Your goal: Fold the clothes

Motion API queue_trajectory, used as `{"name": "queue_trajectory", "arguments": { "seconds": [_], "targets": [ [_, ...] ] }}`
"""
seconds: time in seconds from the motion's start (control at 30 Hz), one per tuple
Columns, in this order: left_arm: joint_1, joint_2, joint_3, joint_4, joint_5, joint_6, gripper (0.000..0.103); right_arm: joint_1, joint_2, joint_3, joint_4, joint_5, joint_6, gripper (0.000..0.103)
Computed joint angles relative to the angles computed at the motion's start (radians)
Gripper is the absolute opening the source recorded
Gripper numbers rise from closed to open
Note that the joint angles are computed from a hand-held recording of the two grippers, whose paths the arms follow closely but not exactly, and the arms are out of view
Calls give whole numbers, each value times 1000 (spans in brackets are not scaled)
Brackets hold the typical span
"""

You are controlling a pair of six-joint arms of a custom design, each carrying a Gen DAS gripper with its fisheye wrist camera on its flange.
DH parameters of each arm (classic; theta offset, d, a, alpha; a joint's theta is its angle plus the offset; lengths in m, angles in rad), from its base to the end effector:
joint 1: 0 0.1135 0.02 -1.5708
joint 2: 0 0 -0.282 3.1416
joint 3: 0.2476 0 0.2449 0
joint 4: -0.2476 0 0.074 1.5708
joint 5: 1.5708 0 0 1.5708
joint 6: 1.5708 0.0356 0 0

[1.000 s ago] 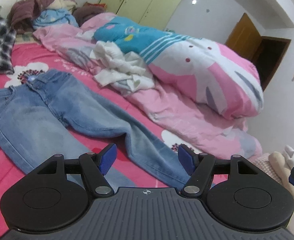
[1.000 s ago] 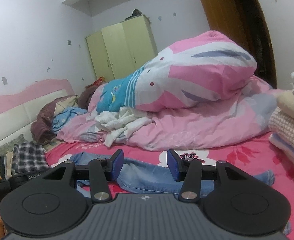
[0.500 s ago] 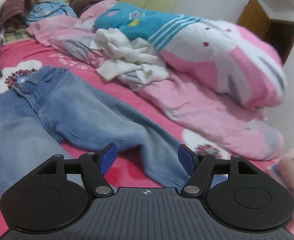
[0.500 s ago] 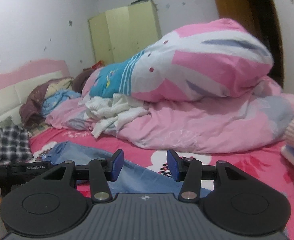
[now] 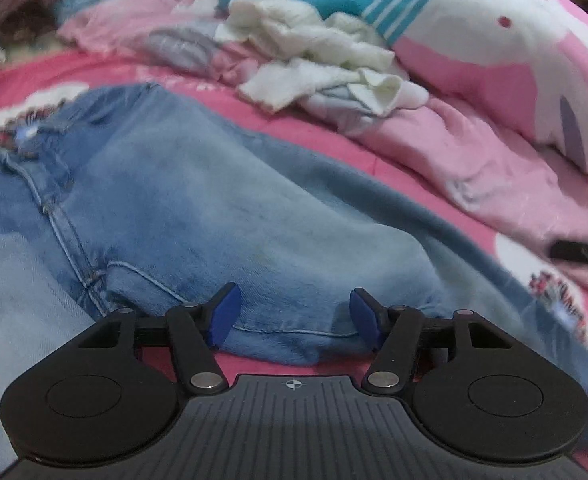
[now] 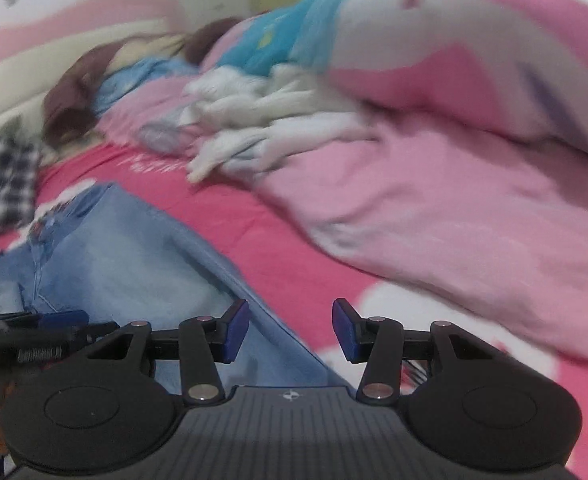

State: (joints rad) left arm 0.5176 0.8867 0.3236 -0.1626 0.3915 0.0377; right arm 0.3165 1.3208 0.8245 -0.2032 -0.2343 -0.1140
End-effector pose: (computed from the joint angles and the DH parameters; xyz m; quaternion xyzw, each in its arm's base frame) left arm 0.1410 0.0647 0.1851 -0.1351 0.8880 -0.0603 0.4355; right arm 0.2547 0.0921 0.2565 -0.2405 0.8691 0.1478 0.4063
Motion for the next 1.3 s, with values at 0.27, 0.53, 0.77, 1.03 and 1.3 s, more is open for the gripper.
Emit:
{"name": "queue_trajectory", "arguments": {
  "seconds": [0.27, 0.53, 0.77, 1.03, 1.3],
  "targets": [
    [78, -33, -68, 59, 93, 34, 61, 198, 310, 149, 92, 169, -52, 6],
    [125, 14, -88, 136, 166, 20, 60, 144, 398, 186, 168, 146, 92, 4],
    [140, 24, -95, 154, 189, 17, 61, 153, 405, 137, 262, 204, 130, 6],
    [169, 33, -100, 164, 224, 17, 61, 97, 371, 232, 197, 61, 244, 26],
    [194, 46, -111, 187, 260, 15, 61, 174, 540, 404, 55, 77, 150, 11]
  ]
}}
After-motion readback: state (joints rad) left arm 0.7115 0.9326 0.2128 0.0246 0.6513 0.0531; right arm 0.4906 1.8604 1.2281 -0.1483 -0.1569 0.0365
